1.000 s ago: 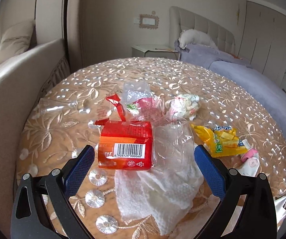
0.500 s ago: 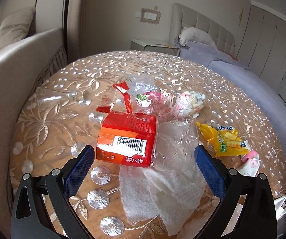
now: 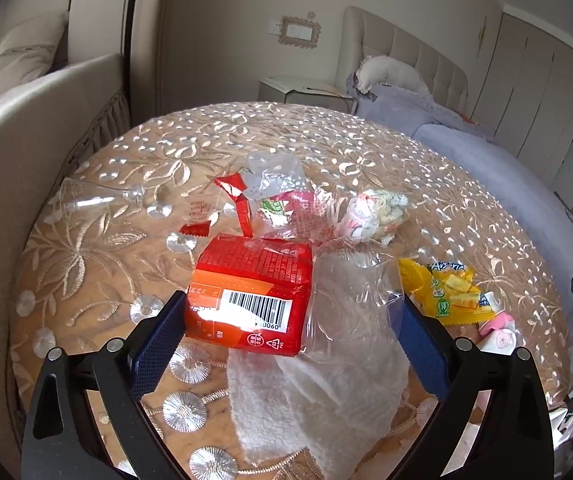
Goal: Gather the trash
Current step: 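Grasp the orange box and bottle with the left tool while the right grasps the yellow chip bag, then carry the box, bottle and chip bag with both tools over the bin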
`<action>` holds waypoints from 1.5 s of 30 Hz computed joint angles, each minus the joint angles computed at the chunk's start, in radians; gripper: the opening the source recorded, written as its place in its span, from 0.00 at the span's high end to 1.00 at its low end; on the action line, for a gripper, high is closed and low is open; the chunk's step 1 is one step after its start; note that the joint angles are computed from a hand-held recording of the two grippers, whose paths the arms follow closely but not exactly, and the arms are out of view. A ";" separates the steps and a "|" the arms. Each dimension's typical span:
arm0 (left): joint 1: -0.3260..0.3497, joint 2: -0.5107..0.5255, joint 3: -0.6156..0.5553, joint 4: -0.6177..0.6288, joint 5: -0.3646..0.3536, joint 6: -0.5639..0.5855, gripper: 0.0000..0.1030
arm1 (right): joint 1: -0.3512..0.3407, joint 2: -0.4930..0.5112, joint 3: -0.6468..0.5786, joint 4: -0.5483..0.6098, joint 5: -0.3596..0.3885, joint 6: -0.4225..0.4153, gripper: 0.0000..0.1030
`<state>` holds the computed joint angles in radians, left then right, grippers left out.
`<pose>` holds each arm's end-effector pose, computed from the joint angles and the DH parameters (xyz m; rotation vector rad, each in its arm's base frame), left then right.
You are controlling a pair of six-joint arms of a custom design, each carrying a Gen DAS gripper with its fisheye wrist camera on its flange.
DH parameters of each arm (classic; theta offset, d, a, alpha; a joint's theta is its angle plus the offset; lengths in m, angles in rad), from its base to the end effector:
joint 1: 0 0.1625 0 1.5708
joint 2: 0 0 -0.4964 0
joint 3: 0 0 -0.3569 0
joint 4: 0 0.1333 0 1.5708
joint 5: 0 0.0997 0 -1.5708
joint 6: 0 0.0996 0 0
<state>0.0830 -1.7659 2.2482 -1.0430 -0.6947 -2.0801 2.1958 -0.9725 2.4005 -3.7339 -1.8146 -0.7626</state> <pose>-0.2008 -0.2272 0.3656 -0.0906 2.1189 -1.1800 0.3631 -0.3165 0.2146 1.6163 -2.1409 1.0068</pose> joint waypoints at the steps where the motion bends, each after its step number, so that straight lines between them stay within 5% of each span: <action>1: -0.012 0.006 -0.005 0.020 0.003 -0.022 0.08 | 0.000 0.000 0.000 0.000 -0.001 -0.001 0.03; 8: -0.124 0.059 -0.089 0.213 0.005 -0.161 0.08 | 0.003 0.007 -0.031 0.103 -0.016 -0.013 0.04; 17: -0.178 0.097 -0.131 0.276 0.023 -0.200 0.08 | 0.023 0.057 -0.150 0.430 -0.082 -0.009 0.04; 23: -0.188 0.088 -0.123 0.266 0.031 -0.206 0.08 | 0.050 0.104 -0.202 0.557 -0.168 -0.055 0.38; 27: -0.190 0.088 -0.121 0.257 0.034 -0.199 0.08 | 0.043 0.118 -0.229 0.641 -0.185 -0.032 0.76; 29: -0.190 0.091 -0.120 0.253 0.035 -0.194 0.08 | 0.037 0.115 -0.225 0.623 -0.185 -0.022 0.85; 37: -0.192 0.143 -0.136 0.209 0.075 -0.164 0.08 | 0.036 -0.021 -0.161 0.464 -0.065 0.005 0.94; 45: -0.116 0.235 -0.100 -0.153 0.177 0.136 0.08 | 0.007 -0.214 -0.081 0.379 -0.045 0.010 0.95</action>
<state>-0.0327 -1.5312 2.1480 -1.1963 -0.5177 -1.9444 2.2023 -1.1867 2.3199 -3.3547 -1.8599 -0.7528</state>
